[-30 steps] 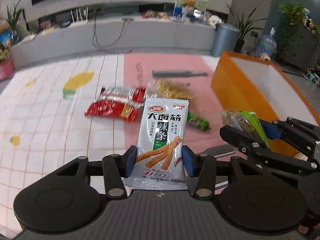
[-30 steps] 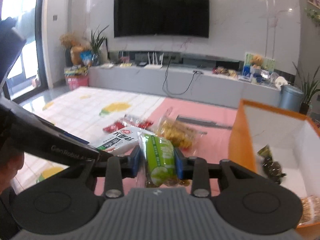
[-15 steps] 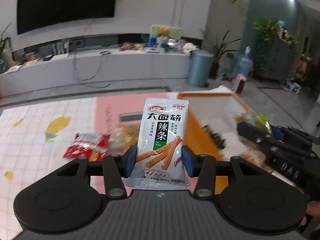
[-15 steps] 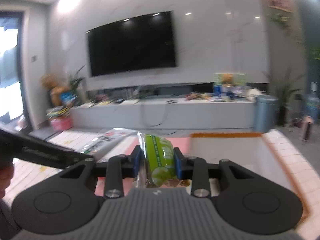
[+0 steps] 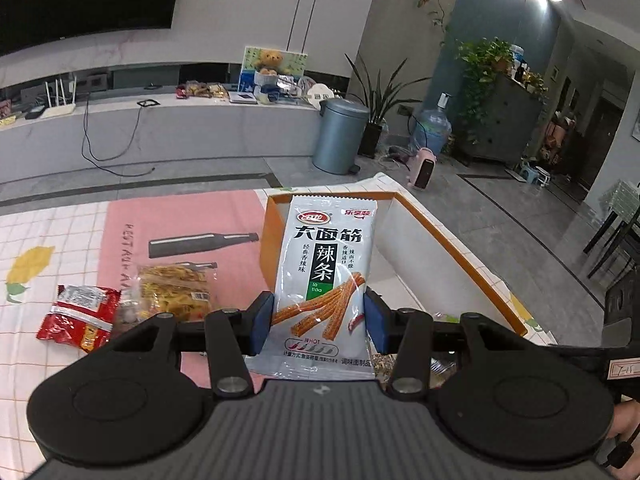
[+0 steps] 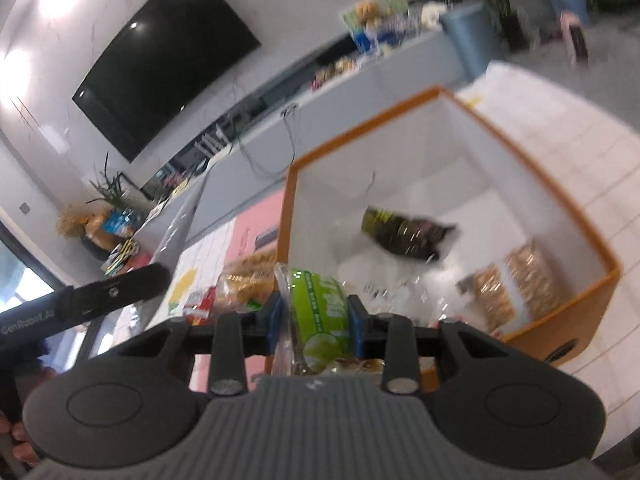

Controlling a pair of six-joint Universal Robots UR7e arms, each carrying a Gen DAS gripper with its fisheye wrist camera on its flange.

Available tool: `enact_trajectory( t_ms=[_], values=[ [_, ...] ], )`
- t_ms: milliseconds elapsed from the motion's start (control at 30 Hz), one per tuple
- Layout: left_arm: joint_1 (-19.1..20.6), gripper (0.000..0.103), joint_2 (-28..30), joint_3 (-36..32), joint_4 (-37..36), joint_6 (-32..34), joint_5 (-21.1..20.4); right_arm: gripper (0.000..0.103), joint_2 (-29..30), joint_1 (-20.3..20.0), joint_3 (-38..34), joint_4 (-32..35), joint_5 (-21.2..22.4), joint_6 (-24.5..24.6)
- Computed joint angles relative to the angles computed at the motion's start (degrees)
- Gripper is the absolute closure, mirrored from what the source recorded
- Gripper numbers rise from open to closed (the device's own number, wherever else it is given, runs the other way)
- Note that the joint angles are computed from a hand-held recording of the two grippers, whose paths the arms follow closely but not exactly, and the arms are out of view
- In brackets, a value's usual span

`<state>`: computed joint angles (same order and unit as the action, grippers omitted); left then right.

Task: Organize snacks
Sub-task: 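Carry both packets over the orange box and open both tools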

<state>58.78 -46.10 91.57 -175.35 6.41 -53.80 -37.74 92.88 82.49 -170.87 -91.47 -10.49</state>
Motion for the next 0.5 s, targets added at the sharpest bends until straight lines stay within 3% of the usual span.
enact_trajectory(
  t_ms=[133,200,233,500],
  values=[
    [0.78,0.048,0.48,-0.80,0.66,-0.07,-0.79,0.058,0.87,0.26,-1.98,2.43,-0.22,0.28],
    [0.71,0.048,0.83,-1.02,0.51,0.40,-0.50,0.036,0.15,0.06,-1.14,1.71,0.84,1.08],
    [0.74,0.048,0.85,-0.97,0.45,0.47,-0.66,0.031,-0.01,-0.06,-0.78,0.71,1.31,1.44],
    [0.32,0.048,1.13,-1.15,0.54,1.42,-1.61,0.030,-0.39,0.32,1.23,-8.87,-1.90,3.06]
  ],
)
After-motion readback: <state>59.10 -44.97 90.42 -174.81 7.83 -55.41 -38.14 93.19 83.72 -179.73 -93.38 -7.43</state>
